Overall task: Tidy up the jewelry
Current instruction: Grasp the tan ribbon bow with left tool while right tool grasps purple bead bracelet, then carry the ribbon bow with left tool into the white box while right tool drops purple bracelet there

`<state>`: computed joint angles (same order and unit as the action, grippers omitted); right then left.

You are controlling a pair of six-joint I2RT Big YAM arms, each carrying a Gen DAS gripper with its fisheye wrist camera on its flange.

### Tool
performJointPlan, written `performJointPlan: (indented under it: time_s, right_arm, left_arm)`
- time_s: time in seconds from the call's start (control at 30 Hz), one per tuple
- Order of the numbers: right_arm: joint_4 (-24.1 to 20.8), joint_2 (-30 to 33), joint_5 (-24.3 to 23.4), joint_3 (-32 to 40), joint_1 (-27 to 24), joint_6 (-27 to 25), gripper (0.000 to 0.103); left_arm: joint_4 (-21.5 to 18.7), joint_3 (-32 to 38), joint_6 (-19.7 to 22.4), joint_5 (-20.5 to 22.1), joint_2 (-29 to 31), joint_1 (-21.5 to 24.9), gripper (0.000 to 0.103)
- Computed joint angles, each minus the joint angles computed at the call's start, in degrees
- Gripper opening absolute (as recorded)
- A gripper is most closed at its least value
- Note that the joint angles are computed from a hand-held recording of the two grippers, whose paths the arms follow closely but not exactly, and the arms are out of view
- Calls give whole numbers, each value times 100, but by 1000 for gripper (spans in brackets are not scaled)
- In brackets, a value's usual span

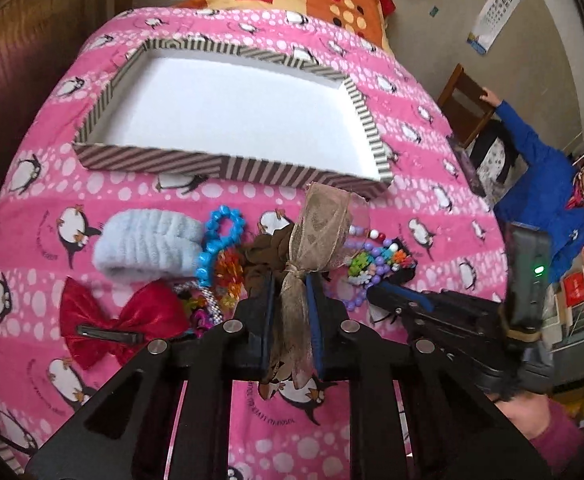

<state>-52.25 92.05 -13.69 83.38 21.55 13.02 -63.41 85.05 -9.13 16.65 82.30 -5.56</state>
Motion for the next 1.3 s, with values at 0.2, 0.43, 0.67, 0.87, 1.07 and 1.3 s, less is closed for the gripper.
performJointPlan:
  time_s: [0.2, 0.43, 0.67, 0.87, 1.07, 1.3]
  right_arm:
    - [-174, 65, -71, 184, -75, 276, 10]
    - [-188, 372, -343, 444, -101, 501, 12]
    - [90, 239, -413, 267, -70, 480, 8]
    - [95, -219, -605, 164, -64, 302, 8]
    - [34, -343, -692, 331, -59, 199, 8]
    - [-84, -229, -642, 912, -106, -64, 8]
  left_arm:
    - [22, 122, -43, 132, -123, 191, 14]
    - [-196, 331, -104, 564, -108, 501, 14]
    - [-190, 384, -251, 685, -142, 752, 14]
    - [-70, 255, -210, 463, -220, 782, 14]
    - [-2, 240, -218, 341, -217, 788, 14]
    - [100, 544, -237, 175, -21, 797, 14]
